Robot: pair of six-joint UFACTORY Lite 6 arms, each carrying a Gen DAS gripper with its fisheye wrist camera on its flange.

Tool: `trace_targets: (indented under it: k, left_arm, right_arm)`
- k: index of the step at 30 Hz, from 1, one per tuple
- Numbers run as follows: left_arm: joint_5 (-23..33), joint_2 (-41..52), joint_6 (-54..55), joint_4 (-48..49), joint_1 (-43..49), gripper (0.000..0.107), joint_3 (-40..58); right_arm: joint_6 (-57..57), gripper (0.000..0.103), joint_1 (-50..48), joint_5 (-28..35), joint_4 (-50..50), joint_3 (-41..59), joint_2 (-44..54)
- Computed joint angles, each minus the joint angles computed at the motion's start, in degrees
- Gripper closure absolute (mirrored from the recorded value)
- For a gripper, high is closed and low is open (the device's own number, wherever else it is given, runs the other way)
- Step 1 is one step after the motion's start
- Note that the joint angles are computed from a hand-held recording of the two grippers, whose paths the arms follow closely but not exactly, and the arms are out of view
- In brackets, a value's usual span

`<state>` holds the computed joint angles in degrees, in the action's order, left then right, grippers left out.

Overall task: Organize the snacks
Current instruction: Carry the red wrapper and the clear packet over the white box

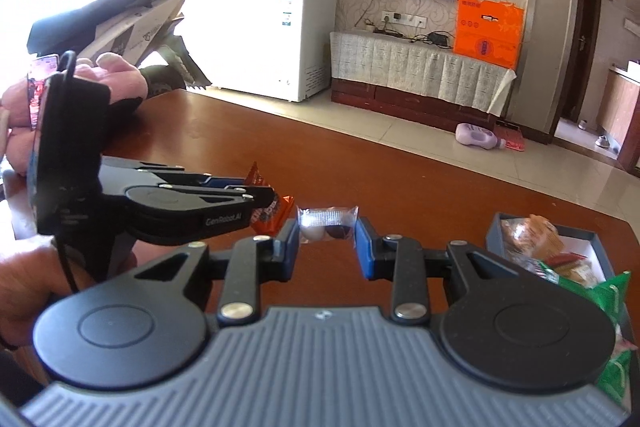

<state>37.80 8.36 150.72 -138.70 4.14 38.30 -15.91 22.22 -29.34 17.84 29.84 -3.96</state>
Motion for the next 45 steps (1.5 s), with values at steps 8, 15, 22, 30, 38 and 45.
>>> trace_targets:
  k: [8,15,22,30,38,45]
  left_arm:
    - [-3.5,-6.4,1.3,-6.4,-10.3,0.087,-1.5]
    - [-8.9,-6.5,5.3,-15.1,-19.0,0.087,2.2]
    - [-11.7,-5.7,10.0,-21.7,-23.1,0.087,4.8]
    - [-14.5,-4.3,13.5,-28.1,-27.7,0.087,9.4]
    - [-15.2,0.9,18.2,-35.5,-33.3,0.087,15.8]
    - [-16.7,8.5,20.7,-40.0,-37.4,0.087,25.2]
  right_arm:
    - [2.3,0.069,-5.4,1.0,-4.0,-6.8,-9.3]
    - [9.3,0.069,-13.0,2.9,-14.3,-10.9,-15.3]
    - [12.9,0.069,-16.3,4.1,-19.2,-13.2,-19.7]
    - [22.4,0.069,-23.0,5.2,-31.4,-15.4,-24.3]
    - [35.7,0.069,-31.9,4.5,-48.7,-16.8,-28.1]
    - [40.2,0.069,-39.8,1.5,-56.8,-16.1,-26.1]
